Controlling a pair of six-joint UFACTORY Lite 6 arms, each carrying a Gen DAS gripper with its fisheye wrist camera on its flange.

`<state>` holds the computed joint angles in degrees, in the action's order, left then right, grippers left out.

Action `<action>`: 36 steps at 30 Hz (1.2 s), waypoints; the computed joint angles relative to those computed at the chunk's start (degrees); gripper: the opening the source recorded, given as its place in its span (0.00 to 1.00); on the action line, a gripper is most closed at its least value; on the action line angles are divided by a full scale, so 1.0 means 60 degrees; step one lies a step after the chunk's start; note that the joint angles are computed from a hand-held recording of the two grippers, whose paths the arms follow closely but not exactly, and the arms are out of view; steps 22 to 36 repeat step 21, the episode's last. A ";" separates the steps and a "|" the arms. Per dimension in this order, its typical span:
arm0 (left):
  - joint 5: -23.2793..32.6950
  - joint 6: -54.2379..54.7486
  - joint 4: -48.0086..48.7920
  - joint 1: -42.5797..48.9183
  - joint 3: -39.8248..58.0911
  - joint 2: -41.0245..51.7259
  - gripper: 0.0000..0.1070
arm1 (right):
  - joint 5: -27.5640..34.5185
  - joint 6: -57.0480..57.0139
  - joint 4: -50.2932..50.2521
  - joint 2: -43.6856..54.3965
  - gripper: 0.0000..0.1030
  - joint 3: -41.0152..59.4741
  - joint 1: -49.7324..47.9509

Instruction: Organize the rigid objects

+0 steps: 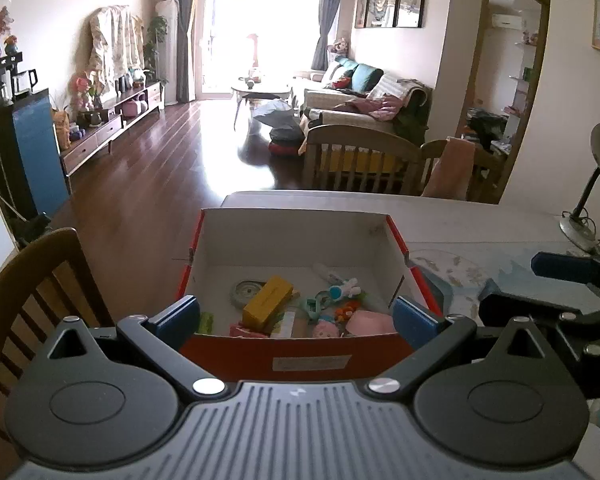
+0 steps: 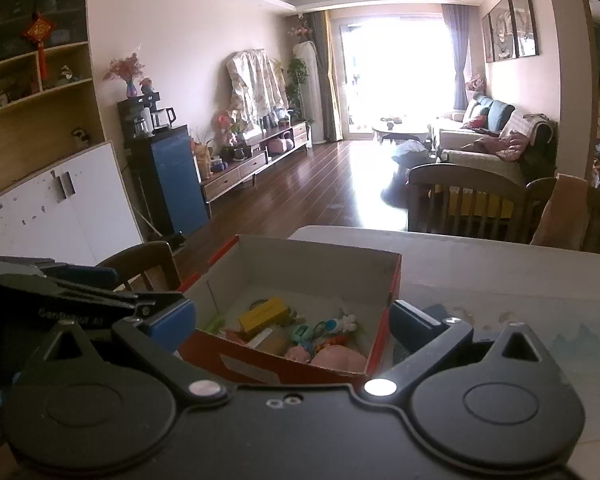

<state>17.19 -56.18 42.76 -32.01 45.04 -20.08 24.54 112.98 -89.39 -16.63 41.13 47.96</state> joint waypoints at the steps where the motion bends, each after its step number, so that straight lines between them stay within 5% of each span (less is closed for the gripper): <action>1: 0.0078 -0.0241 0.0214 -0.0044 -0.0019 -0.0039 0.96 | 0.0096 0.0005 0.0010 0.0025 1.00 0.0005 0.0053; 36: 0.0364 -0.0203 0.0197 -0.0176 -0.0135 -0.0364 0.96 | 0.0372 0.0199 0.0240 0.0203 1.00 -0.0032 0.0088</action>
